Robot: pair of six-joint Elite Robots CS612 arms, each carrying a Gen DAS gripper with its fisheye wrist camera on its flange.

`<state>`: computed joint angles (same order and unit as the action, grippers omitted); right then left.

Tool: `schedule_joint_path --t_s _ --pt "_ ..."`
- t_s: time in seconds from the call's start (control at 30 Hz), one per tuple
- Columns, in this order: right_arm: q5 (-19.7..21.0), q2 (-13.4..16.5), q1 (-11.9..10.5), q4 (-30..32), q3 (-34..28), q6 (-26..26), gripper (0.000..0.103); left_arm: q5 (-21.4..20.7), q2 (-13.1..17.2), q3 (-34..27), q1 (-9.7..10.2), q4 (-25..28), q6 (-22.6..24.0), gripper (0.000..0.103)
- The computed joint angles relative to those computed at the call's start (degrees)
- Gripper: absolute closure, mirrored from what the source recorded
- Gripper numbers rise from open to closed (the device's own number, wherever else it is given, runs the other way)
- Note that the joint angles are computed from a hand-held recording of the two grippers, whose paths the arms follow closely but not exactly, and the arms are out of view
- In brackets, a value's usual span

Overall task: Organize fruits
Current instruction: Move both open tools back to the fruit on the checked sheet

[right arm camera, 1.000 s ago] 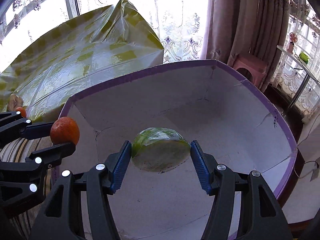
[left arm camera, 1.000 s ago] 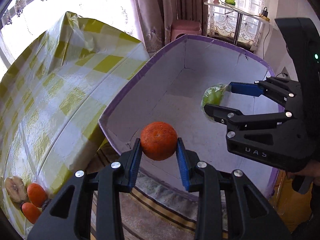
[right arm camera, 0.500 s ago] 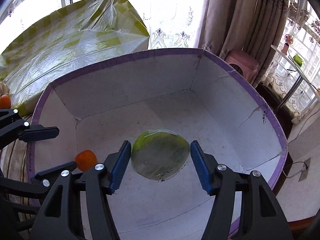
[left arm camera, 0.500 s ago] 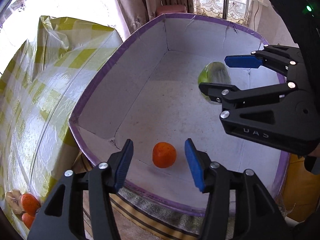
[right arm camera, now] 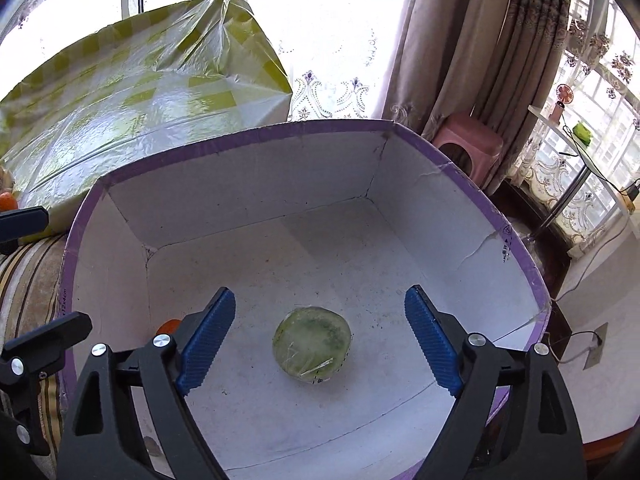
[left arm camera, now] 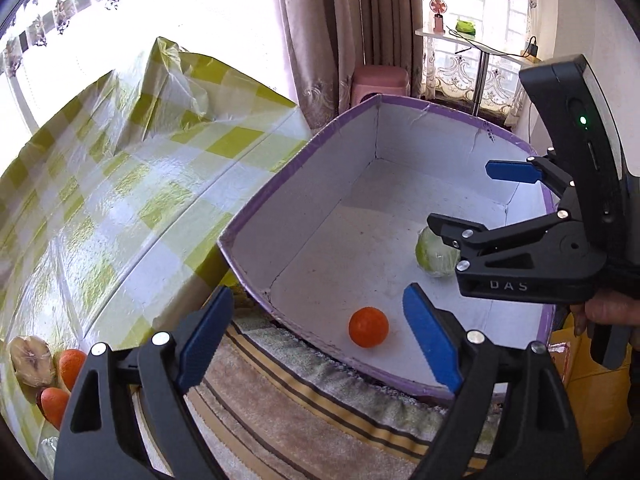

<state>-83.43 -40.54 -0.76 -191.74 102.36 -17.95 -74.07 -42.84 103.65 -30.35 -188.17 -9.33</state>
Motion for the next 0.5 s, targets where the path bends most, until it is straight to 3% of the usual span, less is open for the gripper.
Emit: schedule_joint_path --t_s 0.17,0.3,0.5 --pt "0.4 -0.8 0.3 -5.1 1.3 0.9 0.017 4.5 -1.3 4.7 -0.64 -8.6 -1.2 0.016" --pt "8.8 -2.0 -0.5 -6.4 2.7 1.5 0.017 6.7 -3.8 7.9 -0.72 -6.0 -6.0 0.016" --pt "18.0 -3.3 0.4 -3.5 4.1 -1.5 0.017 8.4 -6.6 14.8 -0.19 -9.4 -15.4 0.016"
